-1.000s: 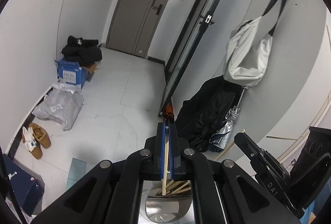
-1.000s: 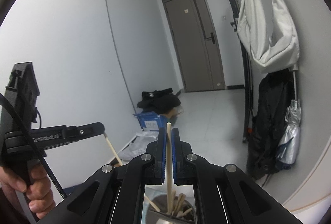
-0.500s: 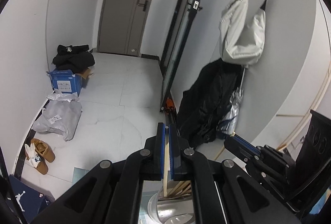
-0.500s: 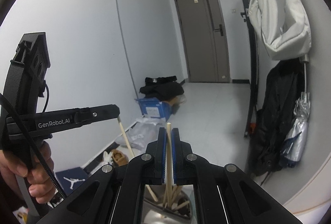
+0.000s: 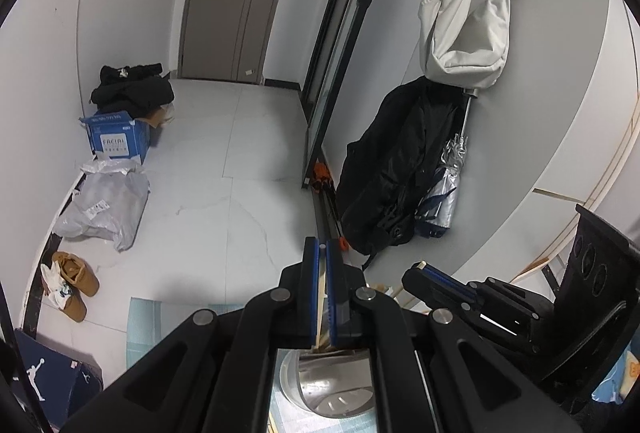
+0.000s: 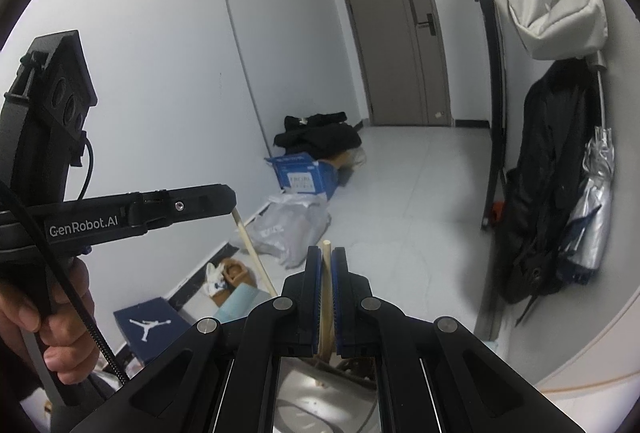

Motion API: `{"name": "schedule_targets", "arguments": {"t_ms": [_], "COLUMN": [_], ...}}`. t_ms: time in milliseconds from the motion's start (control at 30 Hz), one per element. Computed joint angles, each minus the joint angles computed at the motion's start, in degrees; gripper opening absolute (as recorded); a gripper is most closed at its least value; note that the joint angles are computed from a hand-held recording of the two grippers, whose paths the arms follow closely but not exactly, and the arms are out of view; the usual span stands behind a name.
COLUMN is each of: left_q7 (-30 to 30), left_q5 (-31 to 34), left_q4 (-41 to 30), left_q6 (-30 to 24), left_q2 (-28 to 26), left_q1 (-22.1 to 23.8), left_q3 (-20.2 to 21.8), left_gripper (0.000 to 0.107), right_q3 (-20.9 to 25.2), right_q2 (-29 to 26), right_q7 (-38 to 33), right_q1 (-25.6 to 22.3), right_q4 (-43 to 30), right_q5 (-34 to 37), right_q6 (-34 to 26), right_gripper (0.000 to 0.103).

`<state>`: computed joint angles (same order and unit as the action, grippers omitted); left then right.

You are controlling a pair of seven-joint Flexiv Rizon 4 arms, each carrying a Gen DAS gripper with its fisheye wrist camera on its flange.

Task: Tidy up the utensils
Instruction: 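Open both tools to drop the chopsticks into the holder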

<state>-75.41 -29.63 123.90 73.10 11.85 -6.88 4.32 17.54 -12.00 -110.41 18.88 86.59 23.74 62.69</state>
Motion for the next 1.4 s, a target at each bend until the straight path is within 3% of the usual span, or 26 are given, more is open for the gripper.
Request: {"name": "schedule_targets", "arguments": {"t_ms": [300, 600, 867, 933, 1033, 1100, 1233, 1300, 1400], "left_q7": [-2.22, 3.44, -0.93, -2.08, -5.66, -8.71, -16.85, -22.07, -27.27], "left_q5": [2.40, -4.99, -0.53, 0.06, 3.43, 6.66, 14.38, 19.32, 24.43], "left_q4": [0.67, 1.67, 1.96, 2.35, 3.50, 4.06, 5.24, 5.95, 6.59], "left_q6": [-1.59, -1.94, -6.69, -7.04, -5.74, -4.55, -3.70, -3.23, -3.23], "left_q2": [0.19, -0.35, 0.65, 1.42, 3.46, 4.38, 7.72, 10.03, 12.94], "left_q1": [0.59, -2.10, 0.38, 0.52, 1.39, 2.37, 5.37, 7.87, 10.19], "left_q3": [-0.21, 0.67, -0.33, -0.32, -0.91, -1.51, -3.01, -4.27, -5.40], "left_gripper": [0.000, 0.002, 0.007, 0.010, 0.026, 0.045, 0.058, 0.065, 0.076], "right_q3": [-0.51, -0.68, -1.54, -1.86, -2.27, -2.58, -3.00, -3.18, -3.49], "right_q2": [0.24, 0.05, 2.04, 2.73, 4.30, 5.33, 7.69, 9.03, 11.30], "right_q7": [1.59, 2.45, 2.49, 3.16, 4.03, 4.77, 5.05, 5.14, 4.90], "right_q1": [-0.04, -1.23, -1.46, -1.50, -1.62, -1.53, -1.39, -1.21, -0.72], "right_q4": [0.78, 0.37, 1.42, 1.96, 3.51, 4.61, 6.87, 8.00, 9.91], "right_q5": [-0.27, 1.85, 2.67, 2.82, 2.74, 2.36, 2.61, 3.23, 4.33], "right_q6": [-2.44, -6.25, -7.21, -6.91, -6.30, -5.73, -4.54, -3.93, -2.35], "right_gripper": [0.004, 0.005, 0.007, 0.007, 0.011, 0.020, 0.027, 0.038, 0.044]}}
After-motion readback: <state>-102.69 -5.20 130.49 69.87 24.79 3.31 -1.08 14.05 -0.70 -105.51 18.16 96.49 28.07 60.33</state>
